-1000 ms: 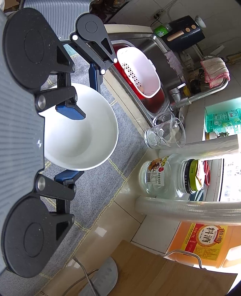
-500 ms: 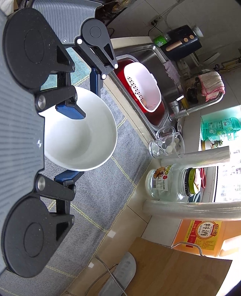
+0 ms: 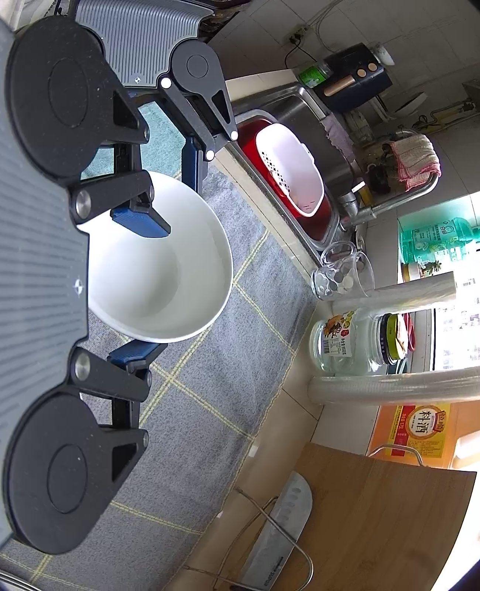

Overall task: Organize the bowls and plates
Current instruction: 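Carry the white bowl with the right gripper over the pink-flower bowl stack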

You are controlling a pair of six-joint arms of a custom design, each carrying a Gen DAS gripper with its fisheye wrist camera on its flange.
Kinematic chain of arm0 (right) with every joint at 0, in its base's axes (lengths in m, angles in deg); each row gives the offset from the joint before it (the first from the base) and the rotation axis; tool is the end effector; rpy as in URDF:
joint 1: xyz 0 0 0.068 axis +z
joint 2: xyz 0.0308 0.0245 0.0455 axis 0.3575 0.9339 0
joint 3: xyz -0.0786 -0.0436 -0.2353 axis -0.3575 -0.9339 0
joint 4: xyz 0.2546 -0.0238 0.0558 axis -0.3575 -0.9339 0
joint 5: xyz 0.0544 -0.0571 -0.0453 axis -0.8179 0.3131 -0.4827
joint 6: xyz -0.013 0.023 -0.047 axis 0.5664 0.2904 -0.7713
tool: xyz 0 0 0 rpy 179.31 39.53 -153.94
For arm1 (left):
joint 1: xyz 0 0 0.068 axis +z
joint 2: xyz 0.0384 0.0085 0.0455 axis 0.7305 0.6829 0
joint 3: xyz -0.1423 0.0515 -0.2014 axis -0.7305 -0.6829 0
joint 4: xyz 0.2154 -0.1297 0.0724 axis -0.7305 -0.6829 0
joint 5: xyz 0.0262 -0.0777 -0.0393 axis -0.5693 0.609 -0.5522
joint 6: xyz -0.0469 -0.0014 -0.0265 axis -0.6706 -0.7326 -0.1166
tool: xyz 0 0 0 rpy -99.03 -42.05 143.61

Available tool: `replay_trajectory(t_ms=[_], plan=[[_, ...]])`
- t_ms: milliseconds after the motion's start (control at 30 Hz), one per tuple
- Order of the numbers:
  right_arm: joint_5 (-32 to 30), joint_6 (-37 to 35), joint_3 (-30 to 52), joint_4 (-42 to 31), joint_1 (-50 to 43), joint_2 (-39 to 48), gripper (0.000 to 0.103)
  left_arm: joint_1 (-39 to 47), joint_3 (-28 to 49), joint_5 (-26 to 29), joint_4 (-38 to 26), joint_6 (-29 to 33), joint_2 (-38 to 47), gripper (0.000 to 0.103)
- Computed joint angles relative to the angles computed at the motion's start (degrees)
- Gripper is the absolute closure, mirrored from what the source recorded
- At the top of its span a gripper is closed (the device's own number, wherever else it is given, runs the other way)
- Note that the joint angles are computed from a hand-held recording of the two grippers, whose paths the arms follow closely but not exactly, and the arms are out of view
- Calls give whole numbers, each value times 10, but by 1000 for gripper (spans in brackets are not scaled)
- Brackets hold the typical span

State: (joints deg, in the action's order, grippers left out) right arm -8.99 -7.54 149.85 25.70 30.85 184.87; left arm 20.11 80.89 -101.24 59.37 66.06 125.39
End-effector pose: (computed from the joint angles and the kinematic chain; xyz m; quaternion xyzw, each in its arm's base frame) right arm 0.3564 0.0841 0.1509 -0.4952 0.7936 0.2465 0.2535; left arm 0.2173 -0.0968 0.1508 0.0627 0.8997 0.0168 0.4316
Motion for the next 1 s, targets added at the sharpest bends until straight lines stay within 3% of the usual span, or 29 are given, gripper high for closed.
replay_trajectory(t_ms=[300,1000], plan=[[-12,-11,-17,-5,-49,-17,38,-20,19,14,17,20,28,14],[0,-13,-10,12,-147,-12,38,-44,107,72,101,53,180,14]])
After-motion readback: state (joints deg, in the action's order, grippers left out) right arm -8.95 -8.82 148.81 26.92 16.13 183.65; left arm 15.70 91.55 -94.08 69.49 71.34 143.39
